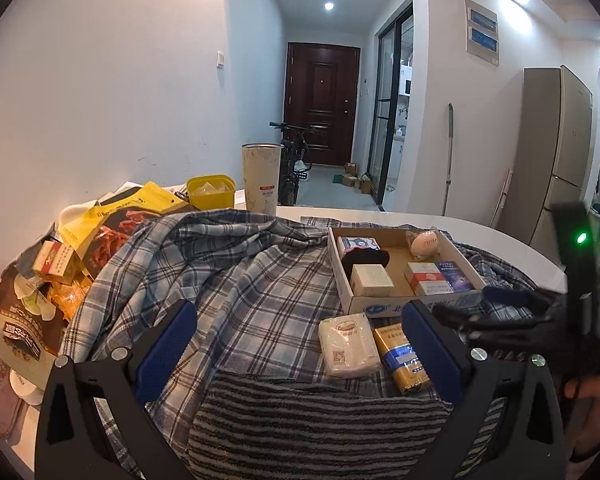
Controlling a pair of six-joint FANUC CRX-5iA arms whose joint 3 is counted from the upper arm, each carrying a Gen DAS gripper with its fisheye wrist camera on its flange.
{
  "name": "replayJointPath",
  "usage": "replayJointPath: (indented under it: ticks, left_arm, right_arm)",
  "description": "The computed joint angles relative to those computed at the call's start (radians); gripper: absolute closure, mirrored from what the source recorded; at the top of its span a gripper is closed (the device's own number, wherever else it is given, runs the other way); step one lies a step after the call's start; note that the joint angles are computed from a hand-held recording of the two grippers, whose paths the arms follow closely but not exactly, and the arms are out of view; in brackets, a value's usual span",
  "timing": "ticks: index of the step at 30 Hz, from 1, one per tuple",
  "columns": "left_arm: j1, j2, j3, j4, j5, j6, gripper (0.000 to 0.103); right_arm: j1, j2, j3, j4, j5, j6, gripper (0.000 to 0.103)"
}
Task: Organize objects
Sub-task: 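Grasp the gold Liqun cigarette pack on the shirt with the right tool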
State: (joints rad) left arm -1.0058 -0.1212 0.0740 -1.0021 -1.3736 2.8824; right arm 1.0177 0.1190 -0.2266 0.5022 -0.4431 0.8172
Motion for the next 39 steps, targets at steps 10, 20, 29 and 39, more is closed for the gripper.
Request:
replayJointPath:
  ticks: [10, 20, 29, 39]
  left_arm:
    - [0.053, -0.037, -0.056, 0.059, 0.067, 0.032, 0.0]
    - [0.065, -0.042, -0.063, 0.076, 0.071, 0.03, 0.0]
    - [0.055, -0.013, -0.018, 0.068, 0.049, -0.015, 0.0]
    - [0.311, -0.001, -0.039, 0.443, 0.302, -0.306, 0.0]
  right_arm:
    - [0.031, 0.111, 0.098, -0.146, -0.118, 0.172, 0.026]
    - [0.017, 0.159, 0.177, -0.276, -0.193, 0.281, 0.04]
    - [0.004, 0.125, 0.169, -0.309, -0.185, 0.311, 0.051]
    - [-0.058, 0.013, 0.126, -0.359, -0.115, 0.307, 0.051]
